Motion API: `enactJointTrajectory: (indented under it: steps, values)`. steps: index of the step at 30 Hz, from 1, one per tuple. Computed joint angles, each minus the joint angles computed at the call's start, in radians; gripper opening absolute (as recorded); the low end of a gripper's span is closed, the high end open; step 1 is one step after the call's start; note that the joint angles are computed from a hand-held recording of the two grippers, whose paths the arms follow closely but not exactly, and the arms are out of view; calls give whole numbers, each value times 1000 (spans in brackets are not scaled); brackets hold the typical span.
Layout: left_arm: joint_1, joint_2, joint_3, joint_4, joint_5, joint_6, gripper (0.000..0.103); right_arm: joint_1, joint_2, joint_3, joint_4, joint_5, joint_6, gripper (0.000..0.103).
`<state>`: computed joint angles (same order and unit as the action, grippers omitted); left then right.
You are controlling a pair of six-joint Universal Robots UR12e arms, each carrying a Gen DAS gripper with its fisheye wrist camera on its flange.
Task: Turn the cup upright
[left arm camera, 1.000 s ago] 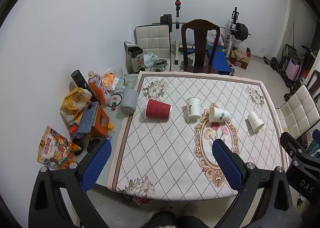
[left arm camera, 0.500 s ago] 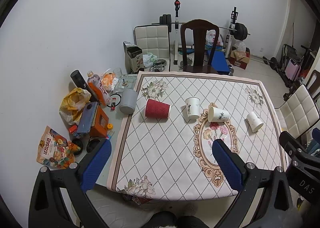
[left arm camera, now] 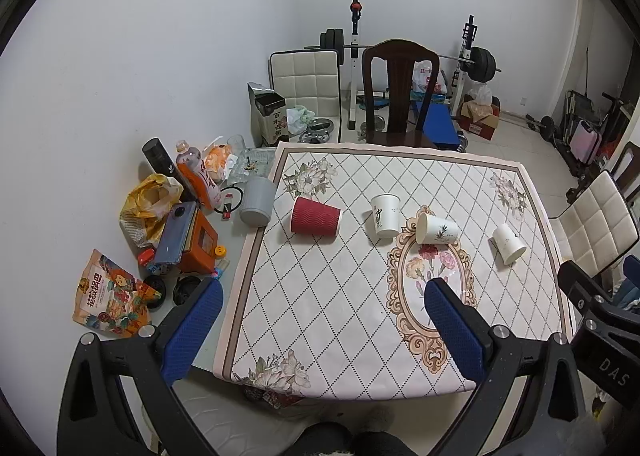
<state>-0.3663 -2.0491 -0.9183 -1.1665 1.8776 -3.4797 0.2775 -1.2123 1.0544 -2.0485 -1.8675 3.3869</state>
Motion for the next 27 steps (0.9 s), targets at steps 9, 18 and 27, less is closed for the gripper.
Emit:
enactJointTrajectory:
  steps: [9,18,27]
  values:
    - [0,0,0,2,0,0,103,0,1,-3,2,-1,0,103]
    - [0,-1,1,4,2,1,103,2,-1,0,0,0,2,103]
    - [2,-8,13,2,5,3,103,4,1,-2,2,1,5,103]
